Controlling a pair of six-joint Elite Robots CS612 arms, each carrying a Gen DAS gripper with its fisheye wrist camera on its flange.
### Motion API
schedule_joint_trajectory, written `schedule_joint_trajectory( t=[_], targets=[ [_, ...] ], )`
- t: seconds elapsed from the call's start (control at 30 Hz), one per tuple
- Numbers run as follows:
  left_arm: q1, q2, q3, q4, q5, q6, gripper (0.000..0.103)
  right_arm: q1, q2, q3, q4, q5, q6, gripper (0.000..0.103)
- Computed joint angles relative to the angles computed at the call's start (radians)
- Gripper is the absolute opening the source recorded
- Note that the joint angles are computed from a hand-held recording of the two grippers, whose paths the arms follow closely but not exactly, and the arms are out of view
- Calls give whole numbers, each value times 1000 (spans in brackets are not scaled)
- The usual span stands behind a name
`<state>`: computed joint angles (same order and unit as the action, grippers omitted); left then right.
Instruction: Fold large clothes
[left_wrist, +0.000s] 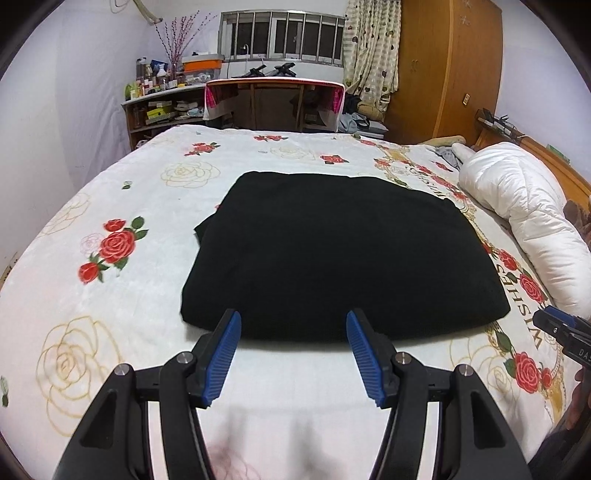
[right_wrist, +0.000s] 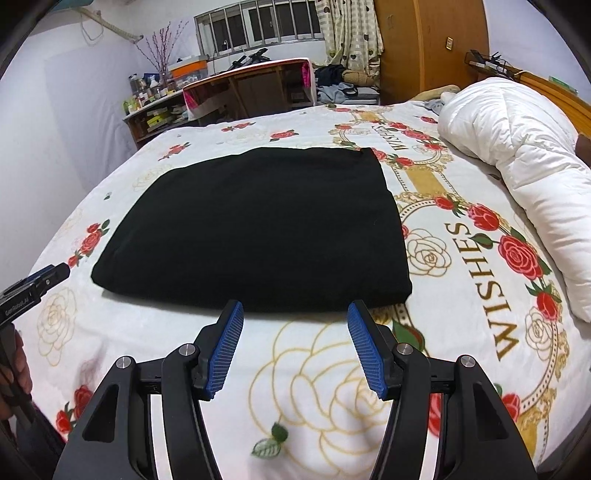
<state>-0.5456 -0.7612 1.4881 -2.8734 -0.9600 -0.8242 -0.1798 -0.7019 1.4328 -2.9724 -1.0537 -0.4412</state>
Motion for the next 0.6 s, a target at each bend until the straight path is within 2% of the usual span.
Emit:
schedule_joint_trajectory(
  t=[0.27, 0.43, 0.6],
  targets=[
    [63, 103, -179, 22, -55, 126, 62, 38, 95, -175, 74, -19, 2, 59],
    [102, 182, -326, 57, -96, 199, 62, 67, 176, -336, 154, -25, 7, 59],
    [141, 281, -500, 103, -127, 290, 62, 98, 280, -531, 227, -44, -9, 59]
  ],
)
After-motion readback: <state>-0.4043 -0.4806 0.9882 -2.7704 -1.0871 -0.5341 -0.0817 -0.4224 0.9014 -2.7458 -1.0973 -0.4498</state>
